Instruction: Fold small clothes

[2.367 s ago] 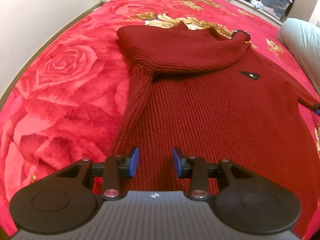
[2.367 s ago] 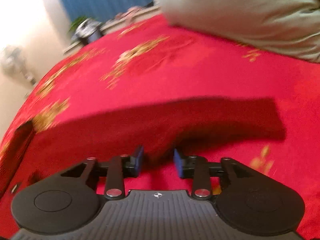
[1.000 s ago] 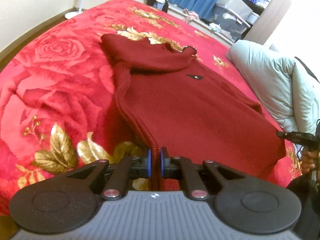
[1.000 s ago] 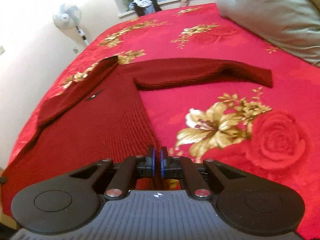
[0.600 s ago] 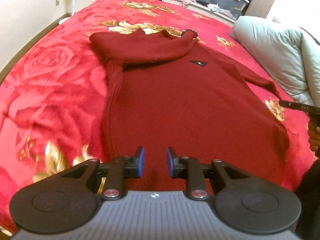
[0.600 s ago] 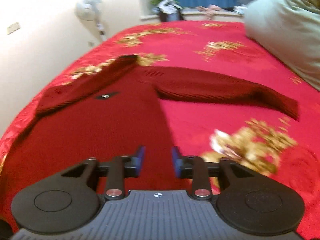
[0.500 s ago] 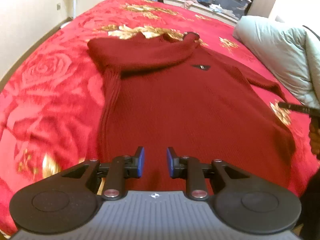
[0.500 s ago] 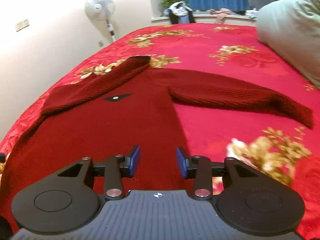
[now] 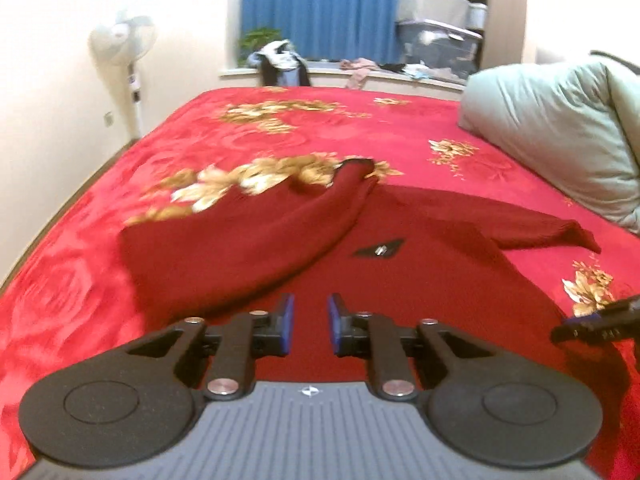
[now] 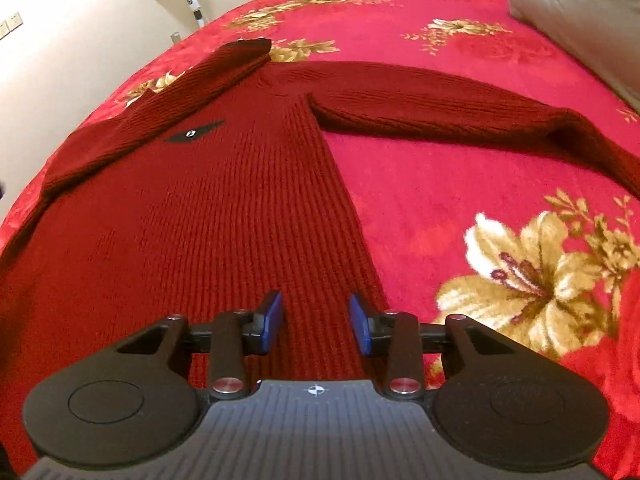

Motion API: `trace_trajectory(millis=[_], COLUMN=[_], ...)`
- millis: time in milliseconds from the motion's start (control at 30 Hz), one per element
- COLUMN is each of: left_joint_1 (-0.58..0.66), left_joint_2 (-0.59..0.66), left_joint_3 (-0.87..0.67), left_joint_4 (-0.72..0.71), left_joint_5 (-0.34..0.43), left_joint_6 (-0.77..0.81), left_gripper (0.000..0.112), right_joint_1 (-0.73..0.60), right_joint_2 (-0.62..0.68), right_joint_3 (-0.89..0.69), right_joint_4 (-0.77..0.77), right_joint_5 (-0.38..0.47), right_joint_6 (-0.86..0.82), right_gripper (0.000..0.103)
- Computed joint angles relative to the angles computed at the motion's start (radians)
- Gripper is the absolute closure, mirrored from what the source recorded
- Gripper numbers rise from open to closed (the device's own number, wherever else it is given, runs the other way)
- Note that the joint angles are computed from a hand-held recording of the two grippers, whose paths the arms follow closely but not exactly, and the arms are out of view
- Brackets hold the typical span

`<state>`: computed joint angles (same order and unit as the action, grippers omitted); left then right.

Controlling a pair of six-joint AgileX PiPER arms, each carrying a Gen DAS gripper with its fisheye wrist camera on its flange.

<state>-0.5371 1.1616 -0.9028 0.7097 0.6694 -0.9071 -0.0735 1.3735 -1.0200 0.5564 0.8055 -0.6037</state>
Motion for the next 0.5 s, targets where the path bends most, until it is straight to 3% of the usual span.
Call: trace_trajectory(millis=[100, 233, 300, 367, 500], left_joint_1=[0.017, 0.037, 0.042, 0.048, 0.063], left_joint_2=[0.222, 0.529, 0.67, 0.803, 1.026], left_joint_3=[-0.142, -0.398, -0.543, -0.703, -0.988], left_joint_4=[0.057, 0.108, 0.122, 0.091, 0.038], left_joint_5=[-0.075, -0.112, -0.081, -0.024, 0.075], left_joint_6=[-0.042, -0.097, -0.122, -0.11, -0.016], left_gripper=[0.101, 0.1, 0.094, 0.071, 0.067], right_joint_1=[0.022, 0.002, -0.01, -0.021, -0.031], right_joint_2=[0.004, 0.037, 0.053, 0.067, 0.08], right_joint_3=[-0.002, -0.031, -0.045, -0.064, -0.076], right_joint_4=[-0.02, 0.008, 0.024, 0.034, 0.05], right_joint_5=[-0.01, 0.019, 0.04, 0.065, 0.084], right_joint_6=[0.004, -0.02, -0.037, -0.041, -0.052], right_gripper=[0.064, 0.064, 0.064, 0.064, 0.064])
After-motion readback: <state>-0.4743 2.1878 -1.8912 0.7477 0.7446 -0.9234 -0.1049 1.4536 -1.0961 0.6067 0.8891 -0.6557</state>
